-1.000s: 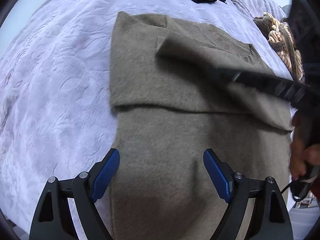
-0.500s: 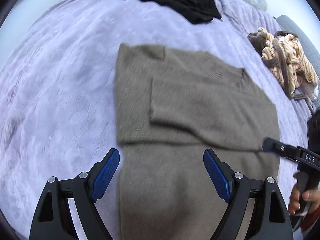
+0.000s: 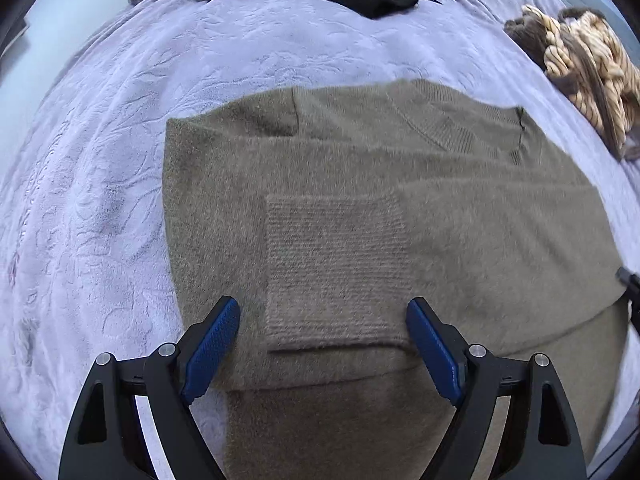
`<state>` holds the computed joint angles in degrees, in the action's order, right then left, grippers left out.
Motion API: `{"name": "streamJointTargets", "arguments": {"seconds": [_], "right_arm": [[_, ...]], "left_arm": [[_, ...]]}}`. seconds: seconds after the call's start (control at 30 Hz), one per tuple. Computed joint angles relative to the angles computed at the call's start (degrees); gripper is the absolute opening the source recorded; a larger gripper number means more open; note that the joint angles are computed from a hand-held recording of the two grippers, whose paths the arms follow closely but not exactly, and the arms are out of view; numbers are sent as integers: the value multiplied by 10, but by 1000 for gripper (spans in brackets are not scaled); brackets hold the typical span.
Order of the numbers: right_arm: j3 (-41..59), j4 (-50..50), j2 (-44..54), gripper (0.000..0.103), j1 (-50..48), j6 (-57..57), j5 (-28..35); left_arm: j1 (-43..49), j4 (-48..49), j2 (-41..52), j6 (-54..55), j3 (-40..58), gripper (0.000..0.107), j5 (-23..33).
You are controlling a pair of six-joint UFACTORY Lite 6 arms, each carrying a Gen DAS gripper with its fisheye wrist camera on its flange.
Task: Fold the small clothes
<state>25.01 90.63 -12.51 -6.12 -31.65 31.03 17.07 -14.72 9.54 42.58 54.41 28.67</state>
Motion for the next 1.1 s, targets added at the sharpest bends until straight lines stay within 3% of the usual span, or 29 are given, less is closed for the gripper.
{"name": "streamJointTargets", "arguments": {"seconds": [0.13,0.27,0.47,0.5,0.57,0.6,0.67,0.9,1.1], "right_arm": [[40,-182,15,7,30,76,-33],[38,-105,79,10,5,2,5],[44,-146,43,14,69,67,-20],[50,-153,48,14,83,77,-28],[31,-166,28,14,80,89,-24],[30,-144,34,14,85,78,-28],[19,-127,29,14,73,63,-22],[18,-207,4,14,61,116,-14],[24,-178,33,14,74,98,-25]], "left_arm": [[20,-24,-5,39,-19,87,-2],[58,-81,-6,93,8,87,64],[120,-146,59,153,96,85,192],[123,-149,63,155,101,81,203],[122,-147,74,149,110,55,217],[122,-144,81,145,117,36,224],[130,-143,110,145,141,13,259],[154,-193,53,195,111,8,285],[172,-166,72,199,65,8,231]]}}
